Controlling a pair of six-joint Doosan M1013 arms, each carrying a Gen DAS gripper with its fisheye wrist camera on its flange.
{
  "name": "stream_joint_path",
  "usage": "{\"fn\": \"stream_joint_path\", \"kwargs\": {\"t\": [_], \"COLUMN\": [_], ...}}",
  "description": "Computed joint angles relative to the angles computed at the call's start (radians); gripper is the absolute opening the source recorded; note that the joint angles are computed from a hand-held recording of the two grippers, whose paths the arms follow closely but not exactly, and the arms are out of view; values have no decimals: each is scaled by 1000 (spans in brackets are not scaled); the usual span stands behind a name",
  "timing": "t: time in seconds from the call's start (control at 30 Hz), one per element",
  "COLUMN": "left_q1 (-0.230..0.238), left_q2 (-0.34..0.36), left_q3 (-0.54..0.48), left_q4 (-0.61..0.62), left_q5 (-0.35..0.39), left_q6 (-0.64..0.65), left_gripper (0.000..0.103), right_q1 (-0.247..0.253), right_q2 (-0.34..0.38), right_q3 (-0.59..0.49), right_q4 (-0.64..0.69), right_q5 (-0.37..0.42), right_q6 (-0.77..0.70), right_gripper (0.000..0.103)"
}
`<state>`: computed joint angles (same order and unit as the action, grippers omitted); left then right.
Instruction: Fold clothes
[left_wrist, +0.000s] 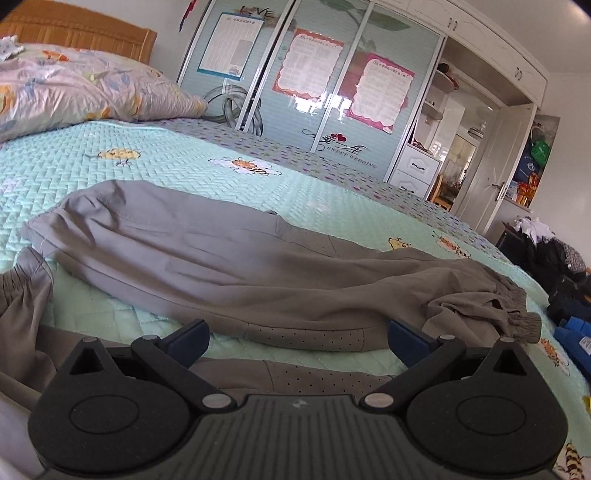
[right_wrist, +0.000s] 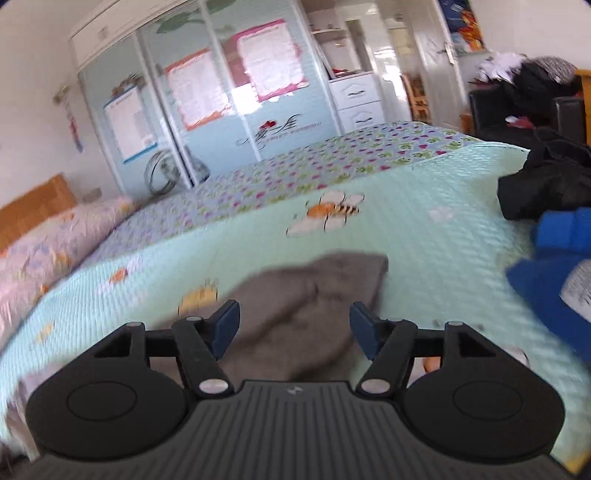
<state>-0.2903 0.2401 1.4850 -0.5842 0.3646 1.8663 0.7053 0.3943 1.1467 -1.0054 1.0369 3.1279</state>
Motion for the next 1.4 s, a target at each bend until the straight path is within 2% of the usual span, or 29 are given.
{"fn": "stream_joint_path", "kwargs": {"t": [0.13,0.3,0.5,0.57,0.6,0.63,0.67,0.77,0.9,0.97,1.03,1.13,1.23,1.33,1.4], "left_q1": [-22,-29,-20,-19,-18,-18,-18,-17,-14,-10,-2,7,18,30,36], "left_q2": [-9,-6,9,10,10,10,11,12,7,1,-11,-41,-67,-87,-96], "left_q3": [12,5,-14,-16,-16,-17,-17,-19,-15,-18,-16,-1,7,14,14], "left_q4": [100,175,159,155,153,154,152,146,125,109,72,53,131,266,383], "left_q5": [-31,-21,26,30,31,33,34,37,30,43,55,31,16,33,68], "left_q6": [-23,-88,-119,-116,-115,-117,-116,-119,-106,-92,-55,-28,-99,-218,-331], "left_gripper": [102,102,102,102,102,103,102,102,102,102,102,102,102,103,102], "right_q1": [47,36,16,7,3,-2,-10,-40,-36,-30,-23,-33,-42,-47,-21], "right_q2": [6,44,80,85,85,84,74,13,-96,-148,-191,-262,-312,-309,-296], "right_q3": [31,-7,-48,-55,-57,-59,-49,31,151,185,195,235,268,260,268], "right_q4": [3,47,100,120,135,151,178,216,1,-36,-4,108,272,460,456], "right_q5": [36,35,-12,-35,-51,-66,-112,-299,-382,-347,-261,-228,-161,11,115], "right_q6": [-161,-345,-494,-501,-494,-488,-433,-183,237,275,207,45,-148,-342,-326], "right_gripper": [70,70,68,49,35,13,8,7,7,7,7,8,10,23,23]}}
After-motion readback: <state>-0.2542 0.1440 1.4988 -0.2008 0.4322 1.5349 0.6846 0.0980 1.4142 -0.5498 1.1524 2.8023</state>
